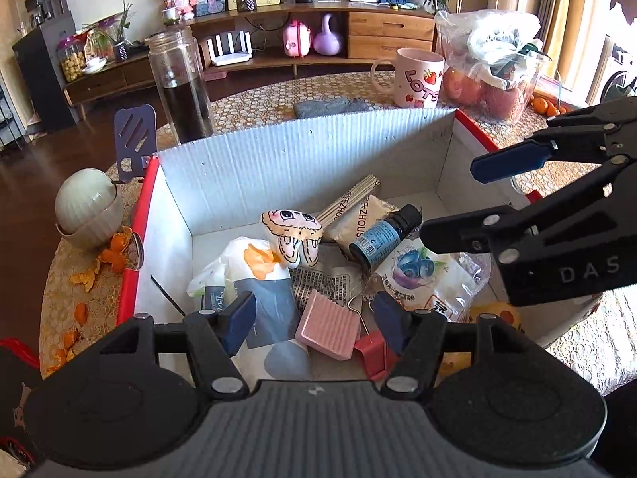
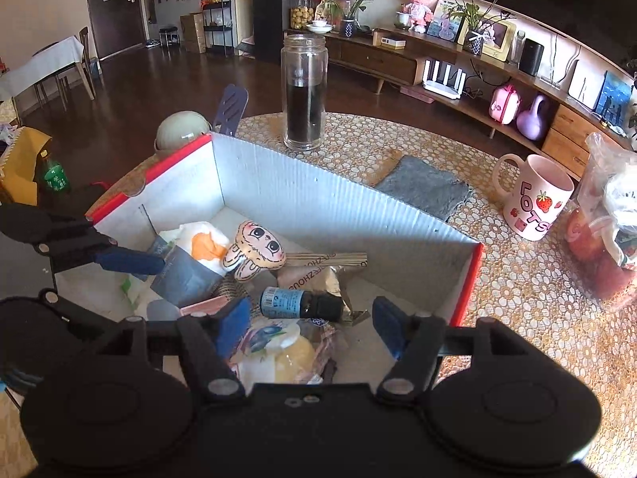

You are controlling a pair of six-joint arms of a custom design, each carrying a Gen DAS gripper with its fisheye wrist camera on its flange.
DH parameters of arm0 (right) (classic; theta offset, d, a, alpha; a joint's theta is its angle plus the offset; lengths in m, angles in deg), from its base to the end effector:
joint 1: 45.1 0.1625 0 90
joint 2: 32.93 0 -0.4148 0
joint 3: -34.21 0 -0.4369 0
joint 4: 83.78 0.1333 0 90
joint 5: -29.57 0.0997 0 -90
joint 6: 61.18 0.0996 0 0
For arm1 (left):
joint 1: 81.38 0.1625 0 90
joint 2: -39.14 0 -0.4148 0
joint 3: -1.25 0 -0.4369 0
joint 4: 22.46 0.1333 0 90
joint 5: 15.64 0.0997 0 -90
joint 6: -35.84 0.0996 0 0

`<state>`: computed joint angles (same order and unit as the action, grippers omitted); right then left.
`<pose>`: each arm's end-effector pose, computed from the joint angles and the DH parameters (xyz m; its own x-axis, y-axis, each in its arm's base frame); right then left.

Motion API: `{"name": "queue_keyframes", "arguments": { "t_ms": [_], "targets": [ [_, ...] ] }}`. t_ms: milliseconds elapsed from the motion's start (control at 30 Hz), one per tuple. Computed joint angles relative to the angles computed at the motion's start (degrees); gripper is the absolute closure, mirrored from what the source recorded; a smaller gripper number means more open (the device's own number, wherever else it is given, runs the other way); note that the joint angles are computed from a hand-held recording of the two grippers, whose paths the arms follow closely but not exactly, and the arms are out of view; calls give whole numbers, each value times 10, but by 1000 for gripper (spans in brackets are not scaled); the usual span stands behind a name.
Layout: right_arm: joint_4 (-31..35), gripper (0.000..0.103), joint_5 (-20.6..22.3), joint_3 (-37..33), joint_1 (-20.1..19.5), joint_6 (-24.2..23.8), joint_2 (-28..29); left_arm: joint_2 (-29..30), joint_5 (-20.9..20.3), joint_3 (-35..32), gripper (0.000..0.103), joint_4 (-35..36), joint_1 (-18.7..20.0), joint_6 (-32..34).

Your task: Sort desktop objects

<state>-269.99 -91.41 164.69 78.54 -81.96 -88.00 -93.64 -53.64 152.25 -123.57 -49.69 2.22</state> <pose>0.3293 -0.3468 0.0353 -0.5783 -0.5779 0.5759 -0.7733 0.6131 -0.1613 -0.0799 -0.2982 0.2572 -0.6677 0.1903 -0.7197 0.5700 0.7525 -0.3299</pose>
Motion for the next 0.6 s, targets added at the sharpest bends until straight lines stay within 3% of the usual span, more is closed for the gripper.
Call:
{"name": "queue_keyframes", "arguments": {
  "t_ms": [333,600],
  "targets": [
    [2,33,21,51,28,11,-67,-54,15,-9,38,118,-71,-100],
    [-36,30,33,96,41,15,-93,-91,13,-14,38,233,-125,-216]
  ]
}}
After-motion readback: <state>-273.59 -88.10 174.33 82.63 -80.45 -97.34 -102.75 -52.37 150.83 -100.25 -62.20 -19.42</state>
